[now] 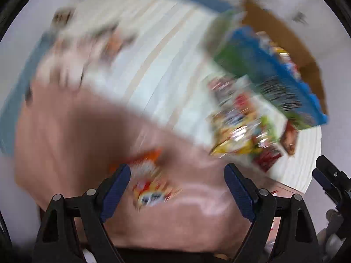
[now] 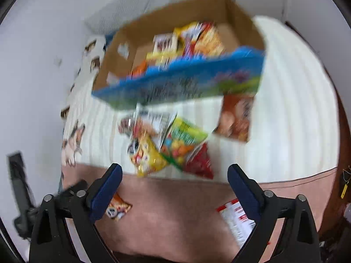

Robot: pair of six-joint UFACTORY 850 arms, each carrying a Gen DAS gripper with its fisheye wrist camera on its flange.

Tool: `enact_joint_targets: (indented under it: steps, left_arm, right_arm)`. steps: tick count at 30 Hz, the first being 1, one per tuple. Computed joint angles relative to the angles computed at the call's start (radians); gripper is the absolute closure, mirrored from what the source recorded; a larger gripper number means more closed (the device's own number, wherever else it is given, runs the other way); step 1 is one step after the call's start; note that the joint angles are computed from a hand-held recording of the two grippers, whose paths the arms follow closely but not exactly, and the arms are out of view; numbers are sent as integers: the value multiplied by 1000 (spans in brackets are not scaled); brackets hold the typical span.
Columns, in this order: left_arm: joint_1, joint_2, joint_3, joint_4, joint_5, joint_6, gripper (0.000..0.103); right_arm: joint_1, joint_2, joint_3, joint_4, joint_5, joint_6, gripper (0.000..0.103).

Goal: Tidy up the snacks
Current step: 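Grasp the orange Cuicuijiao bag with the left tool while the right grasps the panda-print bag, then carry both held bags up over the cardboard box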

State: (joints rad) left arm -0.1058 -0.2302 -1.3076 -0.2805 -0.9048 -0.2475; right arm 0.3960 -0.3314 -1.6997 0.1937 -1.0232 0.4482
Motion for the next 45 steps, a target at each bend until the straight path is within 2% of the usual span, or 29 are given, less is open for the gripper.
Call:
enact_joint_targets:
  steps: [4, 8, 11, 15, 16, 17, 19, 20, 26, 32, 36, 38, 42, 45]
  left_arm:
    - [62, 6, 111, -149, 3, 12, 17]
    - [98, -11, 163, -273, 10, 54, 17]
    - [104, -36, 174, -344, 11, 100, 17]
    - [84, -43, 175, -324, 62, 90, 17]
    - [74, -39, 174, -303, 88, 79, 17]
    - [64, -38, 170, -280, 102, 70, 17]
    - [38, -39, 156, -220, 127, 62, 26]
    - [28, -40, 150, -192, 138, 58, 26]
    - [-2, -16, 178, -152, 221, 81, 26]
    - [9, -6, 206, -197, 267, 170, 26]
    - [3, -10, 206, -195, 265, 200, 26]
    - [1, -23, 181, -179, 248, 218, 27]
    - [-29, -59, 115, -100, 220, 222, 38]
    - [-68, -86, 70, -13, 193, 219, 38]
  right_arm:
    - [57, -125, -113, -21, -51, -59, 12]
    - [119, -301, -302, -121, -155, -93, 12]
    - [152, -401, -407, -196, -221, -96, 13]
    - [179, -484, -478, -260, -285, -94, 15]
    - [185, -488, -479, -278, -286, -97, 20]
    - [193, -490, -477, -298, -284, -100, 30]
    - [205, -488, -472, -324, -290, -103, 37]
    - [209, -483, -464, -325, -288, -105, 39]
    - [220, -420, -347, -319, -288, -93, 40]
    - [240, -436, -365, -349, -362, -43, 40]
    - [245, -481, -444, -341, -396, -21, 40]
    - [238, -457, -412, -321, -370, 1, 40]
    - [187, -344, -256, -245, -263, 49, 41]
    - [153, -247, -119, -182, -174, 76, 41]
